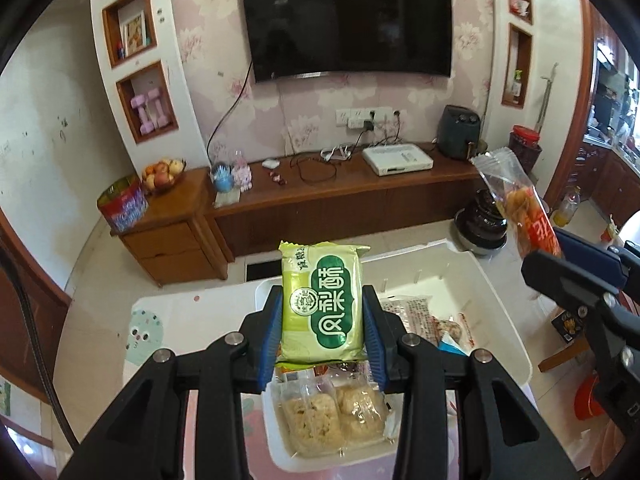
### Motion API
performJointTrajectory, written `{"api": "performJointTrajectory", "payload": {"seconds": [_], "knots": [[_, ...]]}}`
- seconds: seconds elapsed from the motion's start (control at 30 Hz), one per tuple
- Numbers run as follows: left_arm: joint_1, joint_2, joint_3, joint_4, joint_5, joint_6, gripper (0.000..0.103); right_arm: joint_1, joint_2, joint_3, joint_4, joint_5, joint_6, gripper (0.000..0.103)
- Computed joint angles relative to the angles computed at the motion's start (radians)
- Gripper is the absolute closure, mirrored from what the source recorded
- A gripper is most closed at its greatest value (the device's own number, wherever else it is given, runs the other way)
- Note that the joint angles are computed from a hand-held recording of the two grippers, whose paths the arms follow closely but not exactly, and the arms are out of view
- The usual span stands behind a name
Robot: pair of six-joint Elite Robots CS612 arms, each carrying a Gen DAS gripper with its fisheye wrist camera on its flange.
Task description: Organize snacks
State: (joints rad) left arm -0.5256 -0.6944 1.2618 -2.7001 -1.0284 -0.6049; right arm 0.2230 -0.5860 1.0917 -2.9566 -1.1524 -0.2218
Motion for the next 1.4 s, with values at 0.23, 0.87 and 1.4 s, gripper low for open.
{"api": "performJointTrajectory", "payload": {"seconds": [0.23,0.87,1.4], "knots": [[0.03,0.061,-0.079,0.133,-0.036,-0.106,0.038,0.02,0.106,-0.194,0.255,-0.121,0.059,0.077],[0.01,-0.009,0.001,0.146,-0.002,-0.153,0.008,-0.003,0.034,-0.115,0.322,-0.085,0.098,0.066],[-0.075,-0.178,0.227,0.015,0.05,-0.156,0.005,-0.019,-0.166,0.204,0.116,-0.066,0.091,0.055]]}}
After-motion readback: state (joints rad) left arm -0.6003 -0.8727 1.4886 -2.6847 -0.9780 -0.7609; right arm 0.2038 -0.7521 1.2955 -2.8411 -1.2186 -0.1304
